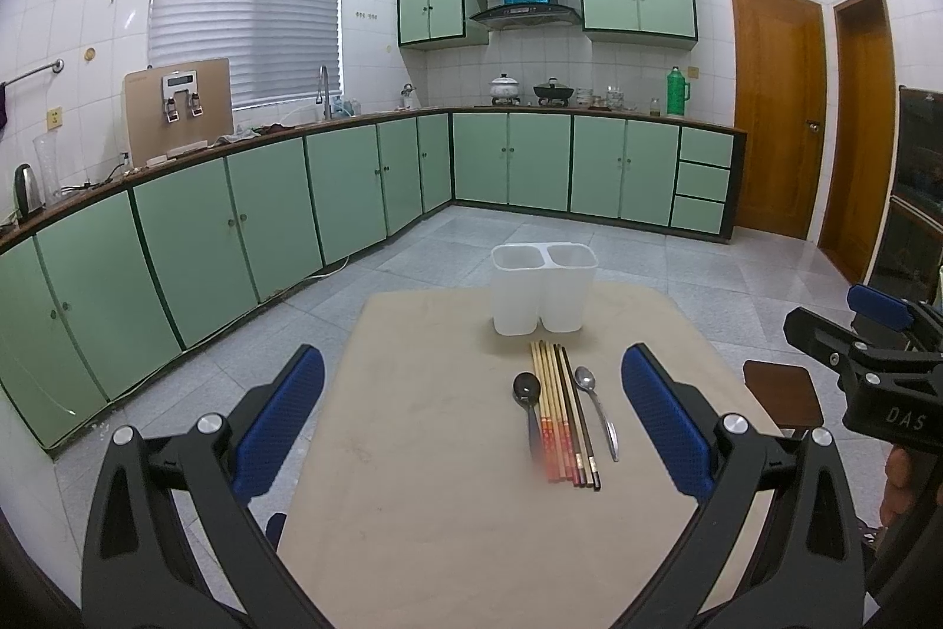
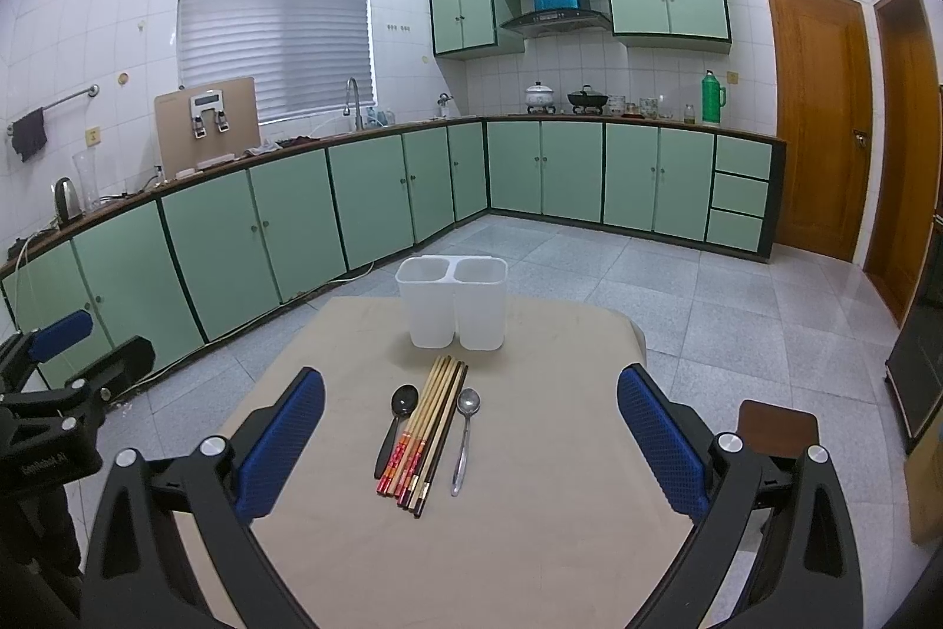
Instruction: Organize utensils
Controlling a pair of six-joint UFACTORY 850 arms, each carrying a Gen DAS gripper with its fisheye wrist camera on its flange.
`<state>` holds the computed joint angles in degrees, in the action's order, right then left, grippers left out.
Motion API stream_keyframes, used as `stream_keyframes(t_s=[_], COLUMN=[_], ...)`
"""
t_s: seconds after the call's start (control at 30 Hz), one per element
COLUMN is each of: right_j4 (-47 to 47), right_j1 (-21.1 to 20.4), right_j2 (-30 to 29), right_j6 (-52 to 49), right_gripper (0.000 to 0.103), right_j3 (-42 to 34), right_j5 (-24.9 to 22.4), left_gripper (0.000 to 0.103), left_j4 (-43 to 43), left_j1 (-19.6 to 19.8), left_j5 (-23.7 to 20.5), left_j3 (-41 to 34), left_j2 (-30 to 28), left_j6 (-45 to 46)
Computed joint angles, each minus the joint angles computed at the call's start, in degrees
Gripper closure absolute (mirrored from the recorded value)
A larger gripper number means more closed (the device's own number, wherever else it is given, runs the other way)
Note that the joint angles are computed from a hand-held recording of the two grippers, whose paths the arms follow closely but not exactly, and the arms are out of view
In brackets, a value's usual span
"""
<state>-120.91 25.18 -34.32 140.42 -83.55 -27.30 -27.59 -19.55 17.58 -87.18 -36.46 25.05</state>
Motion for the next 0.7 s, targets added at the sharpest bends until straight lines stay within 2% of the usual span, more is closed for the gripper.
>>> stream_keyframes(t_s=[0.43,0.7], right_j4=[3.54,9.31], right_j1=[-0.25,-1.33], right_j2=[-2.06,-4.95], right_j6=[-2.1,-8.1], right_gripper=[0.006,0.006], right_j3=[-2.56,-6.52], right_j5=[1.23,3.48], left_gripper=[0.005,0.005], left_j4=[-7.26,-17.21], left_j1=[-0.58,-0.11], left_j5=[-1.84,-4.35], left_j3=[-3.26,-9.06], left_j2=[-2.13,-6.13], left_j6=[7.13,17.57])
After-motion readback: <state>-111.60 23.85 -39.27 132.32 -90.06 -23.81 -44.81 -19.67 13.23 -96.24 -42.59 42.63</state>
